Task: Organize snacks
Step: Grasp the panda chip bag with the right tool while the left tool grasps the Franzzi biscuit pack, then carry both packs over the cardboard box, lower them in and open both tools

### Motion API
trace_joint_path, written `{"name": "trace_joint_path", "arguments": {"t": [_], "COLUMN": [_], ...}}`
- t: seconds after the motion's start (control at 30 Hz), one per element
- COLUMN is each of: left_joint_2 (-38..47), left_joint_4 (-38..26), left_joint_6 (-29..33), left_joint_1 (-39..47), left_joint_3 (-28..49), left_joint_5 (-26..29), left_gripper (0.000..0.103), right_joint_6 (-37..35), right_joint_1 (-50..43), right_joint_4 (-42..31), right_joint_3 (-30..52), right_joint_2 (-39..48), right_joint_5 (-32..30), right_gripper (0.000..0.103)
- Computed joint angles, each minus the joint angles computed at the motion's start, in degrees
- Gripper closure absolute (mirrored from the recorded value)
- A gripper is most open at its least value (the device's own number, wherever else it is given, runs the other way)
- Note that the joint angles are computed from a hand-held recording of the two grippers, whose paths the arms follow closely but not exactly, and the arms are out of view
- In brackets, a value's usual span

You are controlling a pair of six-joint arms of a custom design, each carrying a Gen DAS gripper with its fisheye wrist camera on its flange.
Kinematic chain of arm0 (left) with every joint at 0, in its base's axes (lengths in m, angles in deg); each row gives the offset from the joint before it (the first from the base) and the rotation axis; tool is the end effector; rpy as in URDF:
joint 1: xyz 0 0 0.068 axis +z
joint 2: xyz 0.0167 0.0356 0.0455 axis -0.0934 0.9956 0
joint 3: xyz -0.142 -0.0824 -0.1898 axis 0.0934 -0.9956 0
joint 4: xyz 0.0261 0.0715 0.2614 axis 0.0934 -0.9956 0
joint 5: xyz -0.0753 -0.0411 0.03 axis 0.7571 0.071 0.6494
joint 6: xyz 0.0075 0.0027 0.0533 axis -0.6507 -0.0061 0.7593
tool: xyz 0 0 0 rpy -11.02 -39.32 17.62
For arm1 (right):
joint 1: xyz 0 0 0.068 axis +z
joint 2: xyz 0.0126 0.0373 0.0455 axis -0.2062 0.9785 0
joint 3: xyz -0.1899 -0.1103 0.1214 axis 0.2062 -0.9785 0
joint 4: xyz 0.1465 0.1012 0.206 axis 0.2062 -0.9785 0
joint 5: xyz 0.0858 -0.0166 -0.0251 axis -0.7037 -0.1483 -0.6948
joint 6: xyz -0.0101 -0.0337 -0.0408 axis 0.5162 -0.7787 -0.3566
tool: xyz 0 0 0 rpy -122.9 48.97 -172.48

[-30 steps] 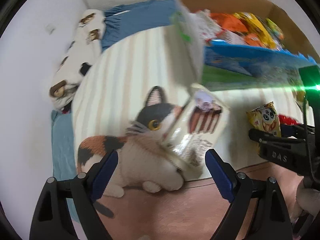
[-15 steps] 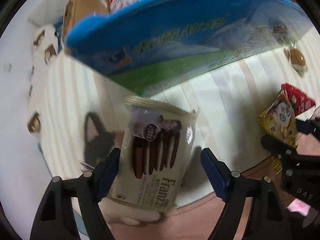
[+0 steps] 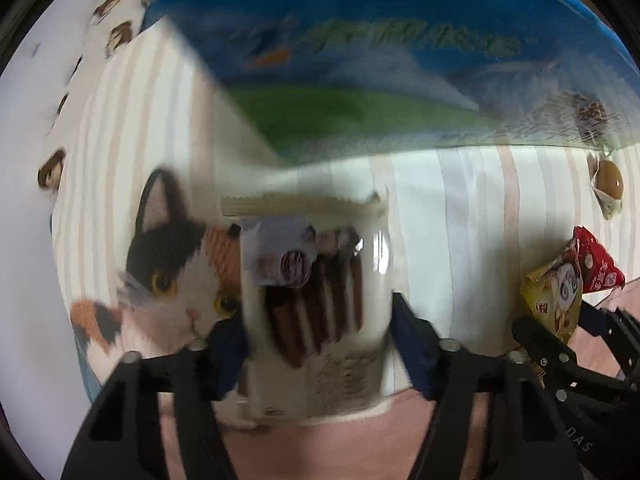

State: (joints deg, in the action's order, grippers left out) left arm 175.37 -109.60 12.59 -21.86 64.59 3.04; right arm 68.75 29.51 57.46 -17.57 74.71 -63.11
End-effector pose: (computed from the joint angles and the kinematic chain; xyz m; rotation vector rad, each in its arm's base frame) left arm 0.3703 -0.1096 0.0819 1.0367 2.9636 0.0028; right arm 0.2230 0.1991 0.0663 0.8748 2.9619 0.2509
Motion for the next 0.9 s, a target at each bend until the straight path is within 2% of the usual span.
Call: {"name": "trace_joint_path", "arguments": {"t": [0.07,0.33,0.4,0.67,0.7,0.8,0.9], "left_joint_2": [-3.3,-17.0,-18.2,-15.4,-15.7,-14.5,-10.9], "left_joint_4": [0.7,6.7,8.6,14.0,14.7,16.5,14.3], "left_joint_6": [-1.8,-2.1,-2.4,-5.6,-7.4,-6.7,-4.1], "left_joint_1": [0.6,2.7,3.0,3.1,1.6,4.1,6.3], "left_joint_3": [-4.8,-25.7,-29.0,-32.0,-32.6,-32.4,-27.9], "left_joint_5": [1.0,1.1,0.7,0.1,0.5,3.2,5.5], "left_gripper": [0.045,0.045,0.045,0.044,0.043,0.036,0.02], "right_joint_6": [0.6,4.8,5.5,4.5,4.2,3.8,2.8], "right_joint_1": [1.3,7.5,9.1,7.4,6.8,5.6,4.4], "right_joint_4": [-0.3,-0.4,-1.7,0.0,0.1,1.1,0.9], "right_joint_3": [-0.6,-6.1,-6.4,-6.6,-6.5,-7.0,-6.7], "right_joint_2": [-1.2,-7.3,-7.9,-4.4,-4.2,-3.8,-3.4], "right_joint_5": [-0.1,-1.3,-0.9,-3.8,-4.0,-4.4,-4.7], "right_gripper": [0.04,0.04,0.04,0.037,0.036,0.035,0.035]}}
